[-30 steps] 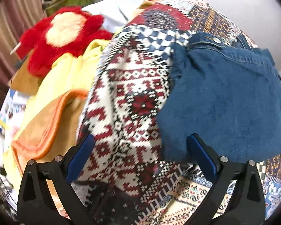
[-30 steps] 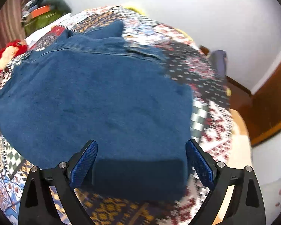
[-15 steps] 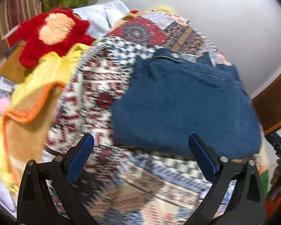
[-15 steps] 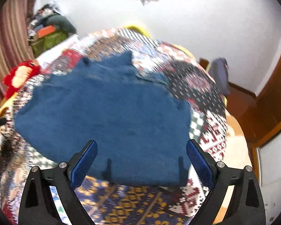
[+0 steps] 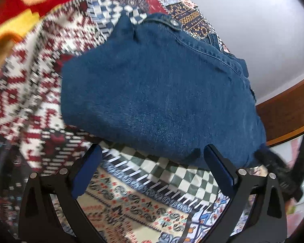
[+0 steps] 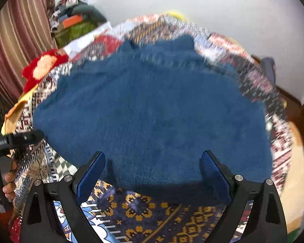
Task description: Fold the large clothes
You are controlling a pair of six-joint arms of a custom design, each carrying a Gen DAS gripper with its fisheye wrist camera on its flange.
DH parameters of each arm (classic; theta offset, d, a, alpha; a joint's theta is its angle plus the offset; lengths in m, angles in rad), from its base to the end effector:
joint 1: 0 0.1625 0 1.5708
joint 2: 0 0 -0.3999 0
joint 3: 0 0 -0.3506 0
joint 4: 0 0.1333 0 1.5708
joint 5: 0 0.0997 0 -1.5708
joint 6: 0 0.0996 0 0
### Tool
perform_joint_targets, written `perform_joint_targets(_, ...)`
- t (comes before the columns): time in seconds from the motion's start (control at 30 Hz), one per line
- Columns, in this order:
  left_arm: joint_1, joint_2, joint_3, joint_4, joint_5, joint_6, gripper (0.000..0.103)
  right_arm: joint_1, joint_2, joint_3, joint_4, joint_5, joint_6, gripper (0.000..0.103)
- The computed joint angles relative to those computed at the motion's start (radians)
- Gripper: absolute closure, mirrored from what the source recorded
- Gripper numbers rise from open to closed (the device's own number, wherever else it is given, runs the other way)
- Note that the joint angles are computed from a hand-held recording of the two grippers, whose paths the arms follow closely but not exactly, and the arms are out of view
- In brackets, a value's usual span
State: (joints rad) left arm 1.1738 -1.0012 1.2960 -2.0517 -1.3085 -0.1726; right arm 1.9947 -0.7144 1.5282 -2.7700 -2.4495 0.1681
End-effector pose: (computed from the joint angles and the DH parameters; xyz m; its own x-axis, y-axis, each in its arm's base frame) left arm -0.1111 -0.6766 0.3213 -0.9610 0.1686 -0.2193 0.2182 0.9494 -0.2260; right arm 0.3227 -0.5775 0.1482 -0.7546 0.1426 0.6405 -0.2585 0.8325 -0.4900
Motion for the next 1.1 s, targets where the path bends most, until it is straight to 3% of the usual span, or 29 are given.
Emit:
perform_joint_targets(0.07,0.022,0.028,-0.031,0.014,-0.058,-0.022,0.001,-0.017,0.000,0.010,0.004,0.032,0.013,0.008)
perform_joint_targets(0.2,0.050,0.075,-0.072,-0.014,-0.116,-0.049,0.002,-0.015,0.014,0.026,-0.055,0.022,-0.030,0.007)
perform_joint_targets(0.33,0.073,0.110,-0.100,-0.054,-0.168,-0.066,0.013,-0.015,0.014,0.031,-0.066,0.019,-0.040,0.006)
perform_joint_targets(0.5,0.043,0.165,-0.164,-0.062,-0.032,-0.073,0.028,-0.016,0.006,0.028,-0.051,0.032,-0.019,0.006)
perform_joint_targets(0.6,0.014,0.167,-0.166,-0.082,0.055,-0.075,0.050,-0.016,-0.015,0.042,-0.072,0.071,0.009,0.006)
perform_joint_targets(0.67,0.008,0.170,-0.203,-0.053,0.058,-0.073,0.059,-0.014,-0.029,0.064,-0.140,0.114,-0.004,0.006)
perform_joint_targets(0.73,0.011,0.173,-0.240,-0.042,0.031,-0.094,0.067,-0.013,-0.044,0.057,-0.112,0.146,0.020,0.006)
perform_joint_targets(0.87,-0.015,0.137,-0.226,-0.117,0.028,-0.070,0.070,0.003,-0.040,0.010,-0.061,0.125,0.061,0.006)
perform_joint_targets(1.1,-0.089,0.008,-0.085,-0.327,0.126,0.052,0.072,0.027,0.019,-0.141,0.075,0.164,0.071,0.006)
